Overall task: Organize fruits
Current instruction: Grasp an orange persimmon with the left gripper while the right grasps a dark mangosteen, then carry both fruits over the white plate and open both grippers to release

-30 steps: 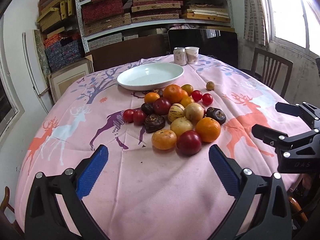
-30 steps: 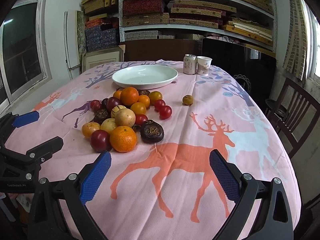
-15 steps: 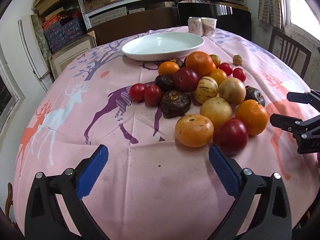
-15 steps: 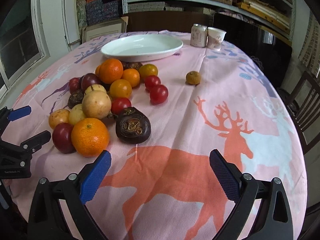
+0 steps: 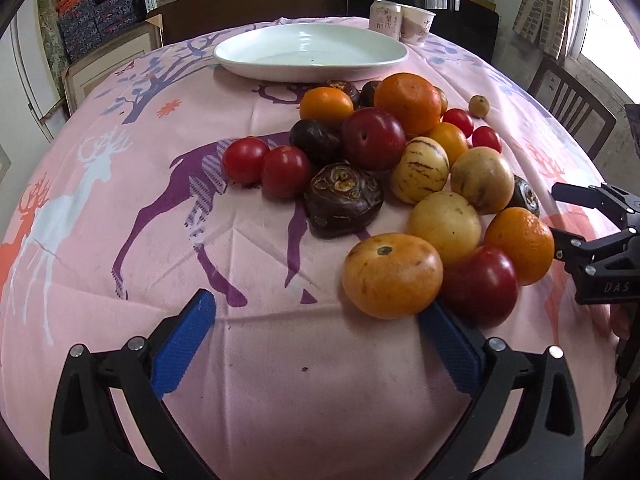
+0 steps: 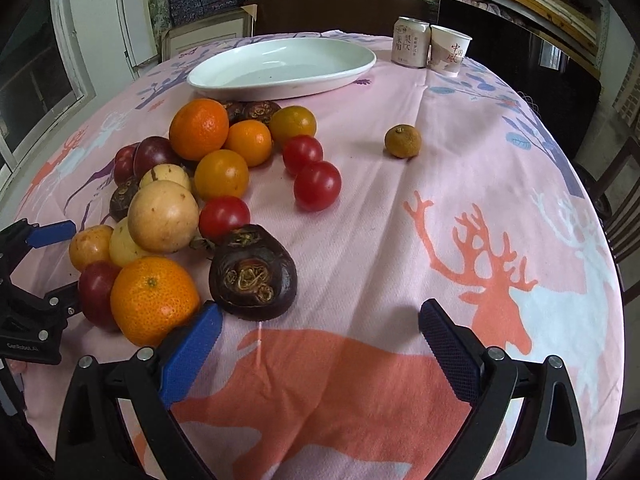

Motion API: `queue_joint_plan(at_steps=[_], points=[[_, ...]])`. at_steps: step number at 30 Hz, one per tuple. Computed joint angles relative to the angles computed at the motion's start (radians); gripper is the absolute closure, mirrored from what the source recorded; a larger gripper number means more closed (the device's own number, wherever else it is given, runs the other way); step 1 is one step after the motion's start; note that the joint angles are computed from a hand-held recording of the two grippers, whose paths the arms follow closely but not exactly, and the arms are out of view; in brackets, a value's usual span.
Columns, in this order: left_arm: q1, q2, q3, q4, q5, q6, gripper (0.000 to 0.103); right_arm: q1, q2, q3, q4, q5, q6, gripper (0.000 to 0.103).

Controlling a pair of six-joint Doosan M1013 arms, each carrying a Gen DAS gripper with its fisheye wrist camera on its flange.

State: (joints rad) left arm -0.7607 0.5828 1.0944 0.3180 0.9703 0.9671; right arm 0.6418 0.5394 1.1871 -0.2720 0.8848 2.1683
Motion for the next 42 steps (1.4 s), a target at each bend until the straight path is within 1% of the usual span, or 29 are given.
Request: queue_joint_plan(at_steps=[1, 4, 6, 7, 8, 9, 10, 11, 12, 14, 16, 19, 21, 24, 27, 29, 33, 35, 37, 38, 40, 41, 42], points=[[0.002, 0.002, -0.004, -0.007, 0.002, 0.007, 0.004, -0.008, 0.002, -0.003, 0.022, -0.007, -0.002, 0.003], [0.005, 0.007, -0.014, -0.017, 0.007, 0.022, 0.004, -0.012, 0.014, -0.022, 0.022, 0.001, -0.007, 0.003], [0.003, 0.008, -0.014, -0.01, 0.005, 0.017, 0.004, -0.015, 0.014, -0.023, 0.032, -0.008, -0.023, 0.005], [0.003, 0.007, -0.012, -0.011, 0.0, 0.02, 0.007, -0.017, 0.009, -0.015, 0.048, -0.029, -0.047, 0.015], [0.003, 0.002, -0.005, -0.018, -0.019, 0.033, 0.018, -0.017, 0.004, -0.008, 0.063, -0.052, -0.076, 0.022], [0.003, -0.007, 0.008, -0.031, -0.054, 0.057, 0.029, -0.016, 0.004, -0.008, 0.08, -0.066, -0.113, 0.046], [0.005, -0.017, 0.025, -0.062, -0.1, 0.097, 0.059, -0.011, 0.009, -0.017, 0.072, -0.059, -0.132, 0.06], [0.004, -0.018, 0.026, -0.073, -0.115, 0.115, 0.063, -0.005, 0.015, -0.027, 0.048, -0.043, -0.128, 0.06], [-0.002, -0.008, 0.011, -0.056, -0.093, 0.115, 0.063, -0.001, 0.018, -0.033, 0.035, -0.034, -0.127, 0.06], [-0.012, 0.0, -0.001, -0.018, -0.078, 0.101, 0.064, -0.004, 0.013, -0.026, 0.043, -0.047, -0.126, 0.061], [-0.008, -0.003, 0.003, -0.038, -0.091, 0.109, 0.064, -0.005, -0.003, -0.002, 0.039, -0.088, -0.112, 0.061], [-0.003, -0.011, 0.014, -0.049, -0.108, 0.085, 0.064, 0.009, -0.023, 0.027, -0.048, -0.137, -0.069, 0.061], [-0.002, -0.017, 0.024, -0.04, -0.118, 0.063, 0.064, 0.016, -0.028, 0.034, -0.087, -0.141, -0.053, 0.061], [-0.007, -0.028, 0.038, -0.005, -0.126, 0.045, 0.064, 0.018, -0.038, 0.047, -0.107, -0.148, -0.039, 0.061], [-0.007, -0.044, 0.057, 0.004, -0.16, 0.046, 0.064, 0.025, -0.047, 0.061, -0.177, -0.158, 0.01, 0.061], [-0.008, -0.048, 0.056, 0.015, -0.168, 0.036, 0.064, 0.024, -0.049, 0.062, -0.22, -0.165, 0.059, 0.061], [0.004, -0.051, 0.035, 0.008, -0.197, 0.025, 0.064, 0.004, -0.057, 0.054, -0.201, -0.209, 0.114, 0.061], [0.009, -0.04, 0.004, 0.043, -0.202, -0.015, 0.064, -0.008, -0.055, 0.04, -0.19, -0.234, 0.144, 0.061], [0.009, -0.014, -0.052, 0.127, -0.171, -0.076, 0.064, -0.025, -0.045, 0.015, -0.147, -0.261, 0.14, 0.061], [0.007, 0.006, -0.089, 0.186, -0.139, -0.115, 0.064, -0.031, -0.036, -0.001, -0.149, -0.271, 0.149, 0.061], [0.004, 0.059, -0.183, 0.288, -0.052, -0.175, 0.064, -0.039, -0.011, -0.045, -0.172, -0.268, 0.165, 0.061], [0.009, 0.084, -0.228, 0.303, -0.029, -0.188, 0.064, -0.043, 0.003, -0.07, -0.173, -0.267, 0.163, 0.061], [0.02, 0.111, -0.278, 0.277, -0.012, -0.172, 0.064, -0.047, 0.019, -0.097, -0.178, -0.264, 0.168, 0.061]])
